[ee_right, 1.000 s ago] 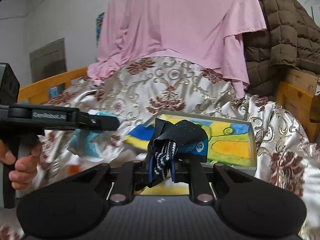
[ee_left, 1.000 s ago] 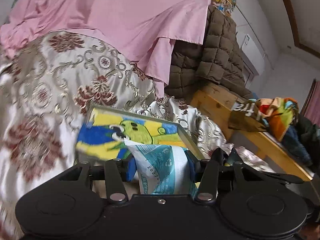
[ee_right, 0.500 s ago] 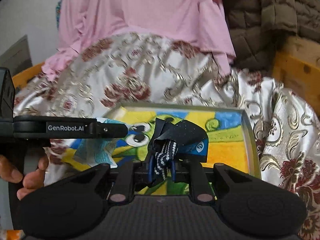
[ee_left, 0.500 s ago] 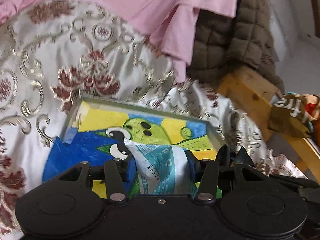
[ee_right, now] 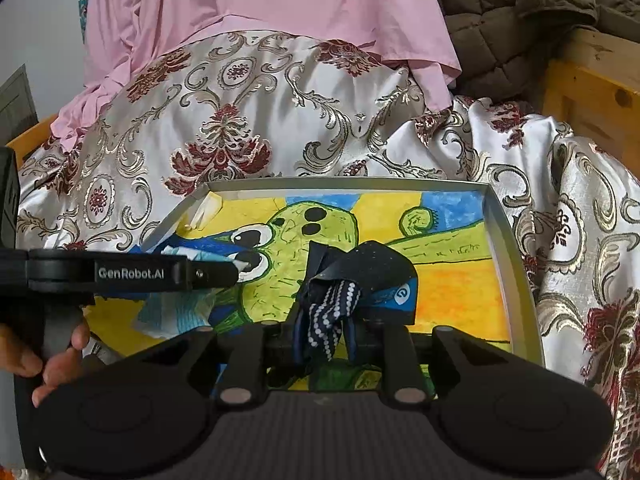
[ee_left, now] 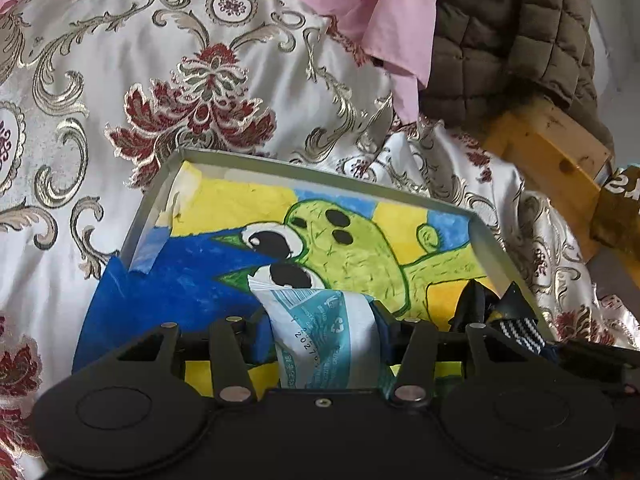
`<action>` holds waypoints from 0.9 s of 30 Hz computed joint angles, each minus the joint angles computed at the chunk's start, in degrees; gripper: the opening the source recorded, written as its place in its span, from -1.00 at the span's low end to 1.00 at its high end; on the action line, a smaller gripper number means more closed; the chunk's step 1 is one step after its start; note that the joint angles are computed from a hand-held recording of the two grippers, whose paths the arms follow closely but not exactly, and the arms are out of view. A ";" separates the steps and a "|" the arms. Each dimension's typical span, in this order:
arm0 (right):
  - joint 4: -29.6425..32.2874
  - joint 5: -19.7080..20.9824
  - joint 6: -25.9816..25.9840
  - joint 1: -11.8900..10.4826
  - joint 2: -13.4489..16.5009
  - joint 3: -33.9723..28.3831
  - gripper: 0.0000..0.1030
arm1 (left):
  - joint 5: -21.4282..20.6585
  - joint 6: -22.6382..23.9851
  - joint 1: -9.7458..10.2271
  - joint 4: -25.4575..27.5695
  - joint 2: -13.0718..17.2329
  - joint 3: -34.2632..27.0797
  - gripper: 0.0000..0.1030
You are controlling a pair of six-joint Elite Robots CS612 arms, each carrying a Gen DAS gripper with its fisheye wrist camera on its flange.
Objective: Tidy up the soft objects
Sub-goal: 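Carry the navy sock and teal packet over the painted tray and lower them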
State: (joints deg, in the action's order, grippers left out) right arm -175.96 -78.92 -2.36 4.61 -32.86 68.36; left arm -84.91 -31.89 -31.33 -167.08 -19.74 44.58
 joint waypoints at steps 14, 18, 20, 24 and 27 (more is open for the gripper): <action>-0.04 -2.31 0.06 0.20 -0.47 0.98 -0.35 | 1.34 0.64 -0.51 3.54 0.13 -0.50 -0.01; -0.33 -2.52 -0.02 0.14 -0.68 1.31 -0.14 | 1.71 0.92 -0.59 3.98 -0.18 -0.17 0.02; -0.61 -2.66 0.15 0.12 -0.87 1.58 -0.05 | 2.00 0.80 -0.65 4.08 -0.33 0.00 0.11; -1.35 -3.23 -0.13 0.13 -1.45 2.30 0.22 | 2.59 1.13 -0.82 3.52 -1.01 0.98 0.21; -3.17 -4.16 -0.25 0.21 -2.04 3.20 0.41 | 3.50 1.54 -1.02 2.49 -1.78 2.13 0.31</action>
State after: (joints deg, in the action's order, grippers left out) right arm -179.13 -83.08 -2.61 4.82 -34.91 71.56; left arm -81.40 -30.35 -32.35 -164.59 -21.52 46.71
